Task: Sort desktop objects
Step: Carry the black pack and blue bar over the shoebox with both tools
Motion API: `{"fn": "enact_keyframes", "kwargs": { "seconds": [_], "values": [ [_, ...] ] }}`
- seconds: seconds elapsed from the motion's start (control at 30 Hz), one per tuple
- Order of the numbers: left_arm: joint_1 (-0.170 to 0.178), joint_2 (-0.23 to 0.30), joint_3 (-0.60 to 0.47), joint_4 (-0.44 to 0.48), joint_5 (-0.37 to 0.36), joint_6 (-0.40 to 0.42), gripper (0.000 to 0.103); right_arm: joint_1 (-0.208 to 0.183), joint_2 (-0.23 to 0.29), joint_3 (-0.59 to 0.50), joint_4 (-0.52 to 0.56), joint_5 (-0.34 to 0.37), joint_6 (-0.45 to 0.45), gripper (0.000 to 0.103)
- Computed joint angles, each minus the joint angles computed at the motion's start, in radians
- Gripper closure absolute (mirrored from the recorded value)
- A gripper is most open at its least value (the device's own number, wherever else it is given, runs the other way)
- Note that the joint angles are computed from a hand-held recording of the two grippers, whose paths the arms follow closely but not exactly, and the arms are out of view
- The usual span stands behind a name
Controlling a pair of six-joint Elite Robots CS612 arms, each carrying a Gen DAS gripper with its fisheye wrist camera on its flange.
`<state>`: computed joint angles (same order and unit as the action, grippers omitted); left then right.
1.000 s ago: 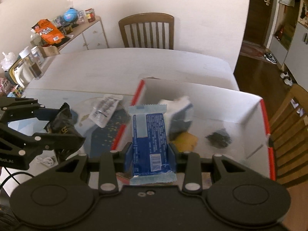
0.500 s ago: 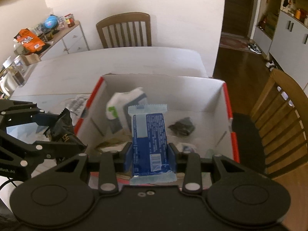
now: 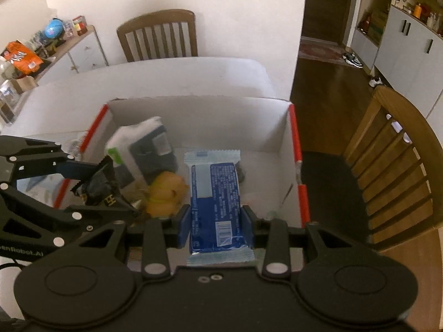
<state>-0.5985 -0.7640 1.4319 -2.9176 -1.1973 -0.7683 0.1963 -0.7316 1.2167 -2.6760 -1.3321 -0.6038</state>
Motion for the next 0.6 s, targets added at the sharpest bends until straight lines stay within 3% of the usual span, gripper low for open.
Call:
{"fn": "enact_keyframes", "kwargs": {
  "seconds": [0.6],
  "values": [
    [0.034, 0.047, -0.074, 0.107, -0.072, -0.013, 0.047, 0.024, 0.094, -0.119, 0.047, -0.093, -0.018, 0.066]
  ]
}}
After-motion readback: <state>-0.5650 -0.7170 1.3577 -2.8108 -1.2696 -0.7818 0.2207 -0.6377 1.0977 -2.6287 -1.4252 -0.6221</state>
